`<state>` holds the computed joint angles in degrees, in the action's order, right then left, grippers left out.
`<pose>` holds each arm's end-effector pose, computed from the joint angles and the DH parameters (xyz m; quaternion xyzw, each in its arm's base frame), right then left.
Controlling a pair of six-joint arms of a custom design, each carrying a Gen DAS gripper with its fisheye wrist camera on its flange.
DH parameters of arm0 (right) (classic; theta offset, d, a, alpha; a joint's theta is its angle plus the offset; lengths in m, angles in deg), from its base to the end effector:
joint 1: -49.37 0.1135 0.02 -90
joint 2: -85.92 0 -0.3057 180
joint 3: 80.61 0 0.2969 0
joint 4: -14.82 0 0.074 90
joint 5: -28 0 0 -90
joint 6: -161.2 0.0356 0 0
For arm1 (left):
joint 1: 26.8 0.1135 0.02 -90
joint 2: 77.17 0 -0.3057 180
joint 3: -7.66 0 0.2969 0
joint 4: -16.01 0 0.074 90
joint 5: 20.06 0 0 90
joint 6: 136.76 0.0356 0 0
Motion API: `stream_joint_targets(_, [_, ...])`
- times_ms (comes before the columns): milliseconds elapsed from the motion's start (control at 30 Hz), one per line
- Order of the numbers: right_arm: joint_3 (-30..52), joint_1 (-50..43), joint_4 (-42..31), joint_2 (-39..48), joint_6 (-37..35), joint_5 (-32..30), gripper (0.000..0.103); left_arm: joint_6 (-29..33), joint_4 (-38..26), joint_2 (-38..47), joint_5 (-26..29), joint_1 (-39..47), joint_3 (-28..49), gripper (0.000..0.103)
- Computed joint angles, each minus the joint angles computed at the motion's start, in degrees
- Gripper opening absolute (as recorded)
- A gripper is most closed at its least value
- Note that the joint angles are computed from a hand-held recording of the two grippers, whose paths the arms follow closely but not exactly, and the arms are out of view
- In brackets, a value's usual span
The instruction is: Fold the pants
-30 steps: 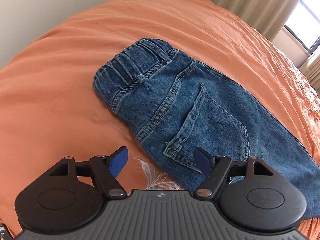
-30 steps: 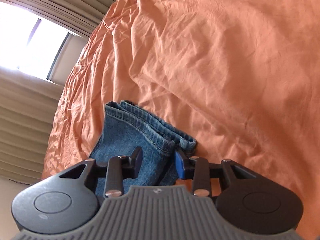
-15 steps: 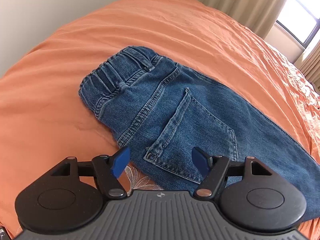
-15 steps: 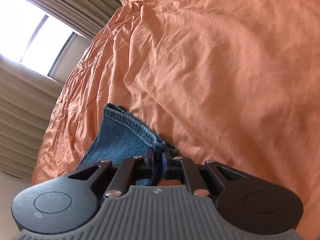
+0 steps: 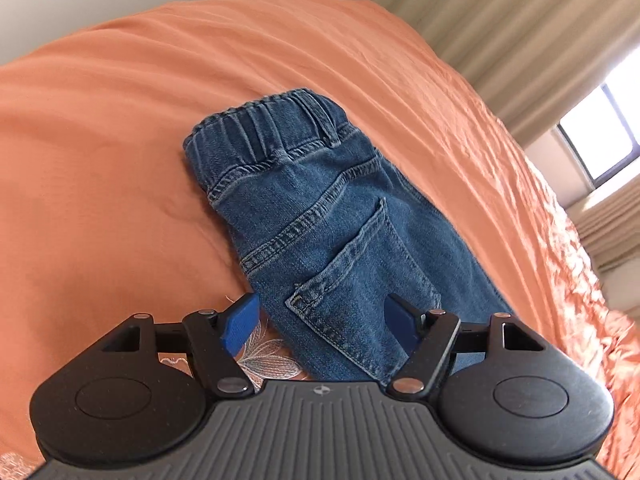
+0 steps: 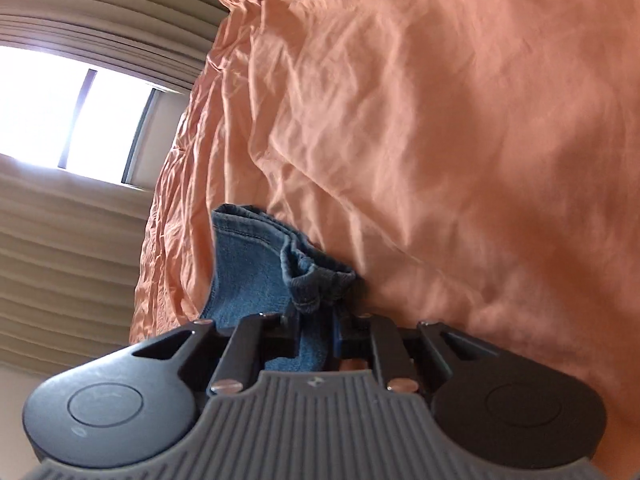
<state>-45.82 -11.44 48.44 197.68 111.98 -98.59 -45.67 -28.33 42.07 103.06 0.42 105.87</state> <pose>0.1526 -0.2296 0.0377 0.5970 0.6474 0.2185 0.4203 0.4444 0.2067 0.1793 -0.1525 0.9260 -0.2200 0.2663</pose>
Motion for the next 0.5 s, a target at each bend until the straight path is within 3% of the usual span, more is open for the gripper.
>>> stream_joint_targets(133, [1.5,3.2,-9.7,-5.9,-7.7,6.1,0.005,-6.8,4.7,2.4,3.6,1.9,-0.6,0.087])
stream_joint_targets(333, [2.0,4.1,-11.4,-4.9,-6.7,9.0,0.004,-17.8,12.5,9.7,4.1,2.9,1.3,0.087])
stream_joint_targets(500, [2.5,7.4,-14.6,-6.9,-6.5,14.6,0.005,-19.6,16.0,16.2,5.3,1.4,8.0,0.091])
